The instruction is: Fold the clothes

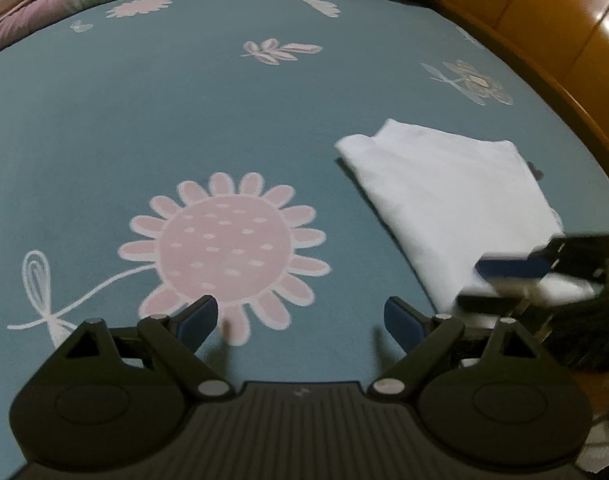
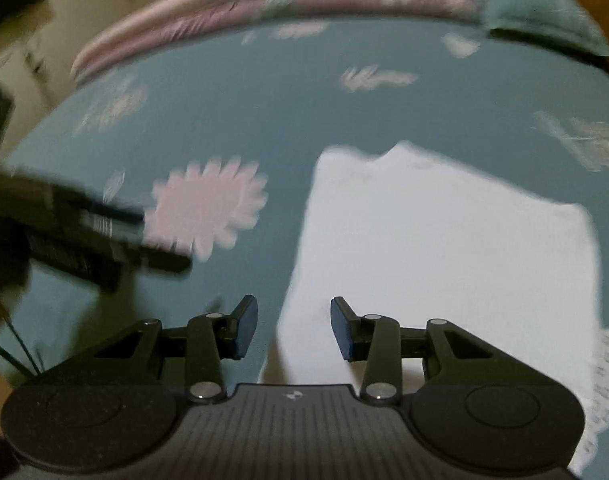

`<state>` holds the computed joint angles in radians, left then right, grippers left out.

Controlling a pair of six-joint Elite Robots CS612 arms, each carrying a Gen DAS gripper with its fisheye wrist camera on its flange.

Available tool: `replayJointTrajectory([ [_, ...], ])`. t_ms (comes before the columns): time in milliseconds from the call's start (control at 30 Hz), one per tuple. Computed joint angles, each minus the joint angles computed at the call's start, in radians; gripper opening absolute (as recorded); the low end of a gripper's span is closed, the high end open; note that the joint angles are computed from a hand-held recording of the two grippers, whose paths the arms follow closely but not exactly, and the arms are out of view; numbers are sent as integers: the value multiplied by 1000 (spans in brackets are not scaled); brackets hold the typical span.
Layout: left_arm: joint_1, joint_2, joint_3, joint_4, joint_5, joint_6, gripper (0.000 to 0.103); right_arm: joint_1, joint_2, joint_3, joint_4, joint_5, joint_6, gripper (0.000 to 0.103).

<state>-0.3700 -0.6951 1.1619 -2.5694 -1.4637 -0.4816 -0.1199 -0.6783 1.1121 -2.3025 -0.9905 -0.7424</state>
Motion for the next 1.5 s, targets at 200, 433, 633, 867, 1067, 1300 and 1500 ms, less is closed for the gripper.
replayJointTrajectory([
  [200,-3,-26,35,38,66,-107,90,-3,15,-45,64,52,-71,50],
  [433,-20,-39,45,89,123,-221,90,8,61,-124,173,78,-199,60],
  [633,-36,-15,-11,117,130,-224,90,-42,41,-94,77,84,-111,59],
  [867,-52,64,-163,139,58,-122,90,-96,64,-84,-48,11,140,61],
  [1067,-61,117,-278,196,32,-48,90,-130,29,-18,-137,11,176,58],
  [1300,-66,150,-347,237,2,-9,90,-143,43,-40,-81,28,186,27],
  [1500,-68,155,-359,252,-18,4,90,-143,52,-54,-43,-9,190,9],
])
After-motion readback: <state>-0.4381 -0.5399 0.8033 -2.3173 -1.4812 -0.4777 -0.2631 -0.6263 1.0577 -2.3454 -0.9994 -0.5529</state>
